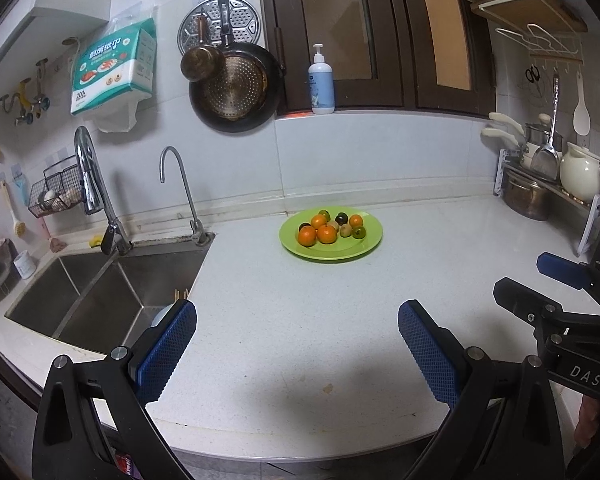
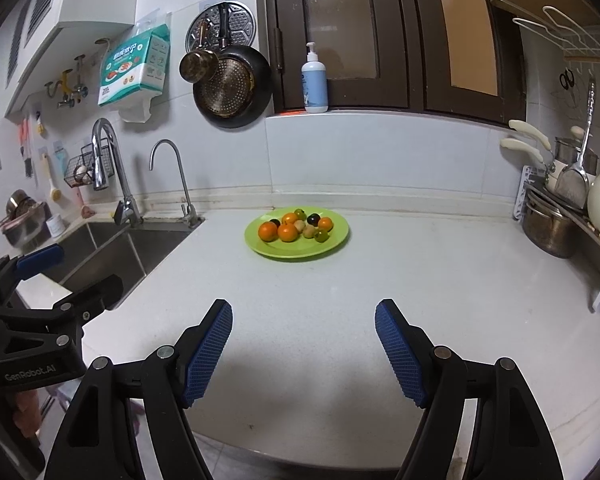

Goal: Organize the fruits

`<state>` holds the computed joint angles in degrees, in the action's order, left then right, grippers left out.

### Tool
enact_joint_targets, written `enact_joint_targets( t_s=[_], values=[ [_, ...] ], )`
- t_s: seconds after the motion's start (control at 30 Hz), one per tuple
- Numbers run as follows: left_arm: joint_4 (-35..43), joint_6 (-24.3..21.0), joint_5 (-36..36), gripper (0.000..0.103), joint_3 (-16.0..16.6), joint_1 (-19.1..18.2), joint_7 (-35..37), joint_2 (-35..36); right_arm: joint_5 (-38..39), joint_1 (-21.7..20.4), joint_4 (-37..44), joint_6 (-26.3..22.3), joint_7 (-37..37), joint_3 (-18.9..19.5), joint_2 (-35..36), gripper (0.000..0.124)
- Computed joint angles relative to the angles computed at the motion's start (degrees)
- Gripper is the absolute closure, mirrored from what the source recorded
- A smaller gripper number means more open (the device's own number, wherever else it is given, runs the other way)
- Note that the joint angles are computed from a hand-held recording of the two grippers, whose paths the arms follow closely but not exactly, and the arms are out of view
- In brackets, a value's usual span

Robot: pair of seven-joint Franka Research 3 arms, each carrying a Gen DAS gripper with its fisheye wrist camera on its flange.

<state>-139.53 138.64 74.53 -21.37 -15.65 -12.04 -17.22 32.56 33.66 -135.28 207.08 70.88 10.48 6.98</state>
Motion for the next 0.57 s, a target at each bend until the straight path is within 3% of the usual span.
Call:
enact_joint_targets(
  t_s=[0.57],
  values=[
    [0.22, -0.67, -0.19, 0.0, 0.21, -0.07, -0.38, 0.37, -1.16, -0.21, 0.23, -0.62, 0.47, -0.04, 0.14, 0.049]
  ],
)
